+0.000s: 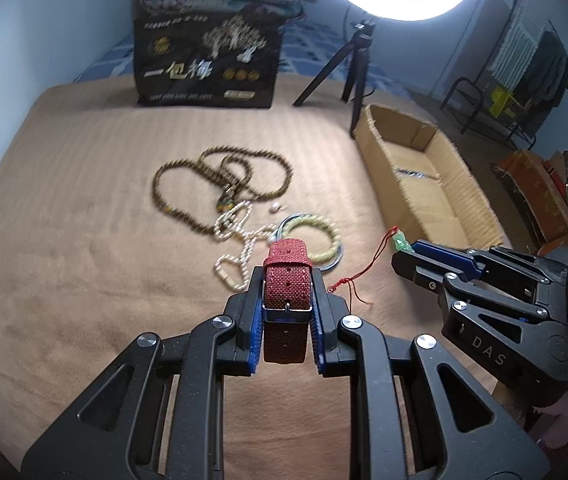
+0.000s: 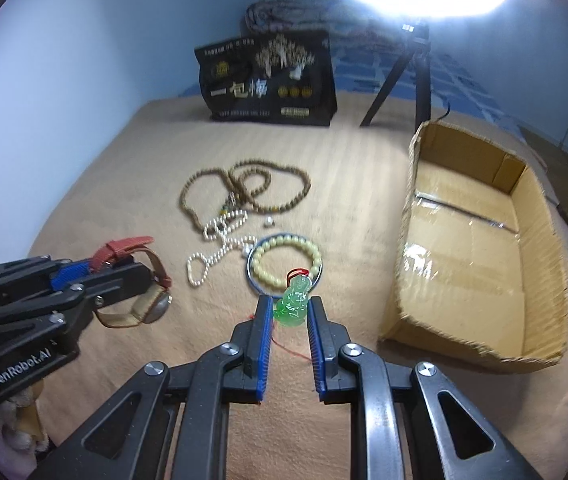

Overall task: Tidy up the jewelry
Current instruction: 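Carry the watch with left tool while right tool carries the pendant over the cardboard box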

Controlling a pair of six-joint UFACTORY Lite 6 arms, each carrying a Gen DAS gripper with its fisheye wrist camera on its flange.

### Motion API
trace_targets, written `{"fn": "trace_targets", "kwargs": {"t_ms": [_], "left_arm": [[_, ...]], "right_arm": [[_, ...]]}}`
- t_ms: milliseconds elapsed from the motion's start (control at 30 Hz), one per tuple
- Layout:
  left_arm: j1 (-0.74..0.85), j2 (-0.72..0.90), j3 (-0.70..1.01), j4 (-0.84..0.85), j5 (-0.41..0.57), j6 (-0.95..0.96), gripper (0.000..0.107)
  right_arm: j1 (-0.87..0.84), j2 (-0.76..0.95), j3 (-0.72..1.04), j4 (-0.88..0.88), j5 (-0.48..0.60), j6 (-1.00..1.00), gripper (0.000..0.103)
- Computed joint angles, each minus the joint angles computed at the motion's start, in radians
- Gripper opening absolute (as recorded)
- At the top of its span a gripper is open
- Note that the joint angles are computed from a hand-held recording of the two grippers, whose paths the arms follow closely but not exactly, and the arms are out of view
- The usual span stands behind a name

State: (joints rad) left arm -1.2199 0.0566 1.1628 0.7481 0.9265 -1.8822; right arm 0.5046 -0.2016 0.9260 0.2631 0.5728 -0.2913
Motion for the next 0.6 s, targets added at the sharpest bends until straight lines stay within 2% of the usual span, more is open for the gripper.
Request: {"fn": "trace_targets", "kwargs": {"t_ms": [267, 600], "left_arm": [[0.006, 0.091, 0.175, 0.036, 0.015, 0.061, 0.018], [0.045, 0.25, 0.432, 0.045, -0.01, 0.175, 0.018]], "right_arm": [[-0.096, -0.037, 0.074, 0.056, 0.062, -0.078, 0.016], [-0.309, -0.009, 0.193, 0.142, 0.126, -0.218, 0.016]]}}
